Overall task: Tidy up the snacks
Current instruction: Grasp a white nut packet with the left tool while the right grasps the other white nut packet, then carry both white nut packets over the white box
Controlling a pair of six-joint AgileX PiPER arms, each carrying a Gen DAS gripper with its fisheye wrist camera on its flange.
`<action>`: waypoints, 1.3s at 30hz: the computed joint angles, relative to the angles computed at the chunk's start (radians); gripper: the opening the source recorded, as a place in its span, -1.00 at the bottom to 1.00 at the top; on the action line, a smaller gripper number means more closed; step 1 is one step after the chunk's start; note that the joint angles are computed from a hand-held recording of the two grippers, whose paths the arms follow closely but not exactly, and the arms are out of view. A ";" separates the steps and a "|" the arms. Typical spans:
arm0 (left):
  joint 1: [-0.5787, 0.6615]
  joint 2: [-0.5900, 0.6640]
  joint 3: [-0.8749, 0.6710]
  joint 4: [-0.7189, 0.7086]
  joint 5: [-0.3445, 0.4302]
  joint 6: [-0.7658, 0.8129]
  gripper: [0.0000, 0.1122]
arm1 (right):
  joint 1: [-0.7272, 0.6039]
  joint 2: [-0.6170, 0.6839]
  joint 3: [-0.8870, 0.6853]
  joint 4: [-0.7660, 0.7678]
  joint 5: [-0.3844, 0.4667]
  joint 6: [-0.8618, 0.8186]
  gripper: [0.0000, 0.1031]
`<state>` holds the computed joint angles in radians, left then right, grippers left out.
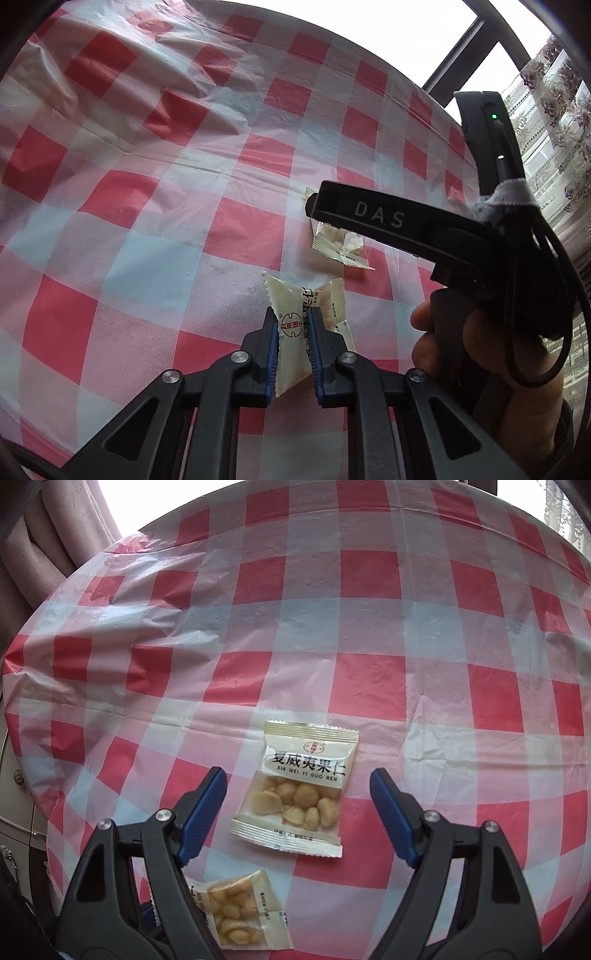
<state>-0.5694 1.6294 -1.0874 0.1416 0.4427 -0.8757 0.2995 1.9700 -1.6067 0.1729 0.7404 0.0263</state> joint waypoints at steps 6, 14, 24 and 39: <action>-0.020 -0.018 0.003 0.107 0.041 -0.096 -0.73 | 0.049 0.034 -0.021 -0.142 -0.012 0.091 0.41; -0.062 -0.031 -0.013 0.205 0.106 -0.178 -0.75 | 0.048 -0.048 0.103 -0.172 -0.077 0.082 -0.07; -0.147 -0.053 -0.043 0.282 0.192 -0.242 -0.79 | -0.028 -0.287 0.395 -0.129 -0.135 0.023 -0.12; -0.410 -0.040 -0.193 0.370 0.335 -0.329 -0.82 | -0.246 -0.759 0.701 -0.027 -0.015 -0.164 -0.12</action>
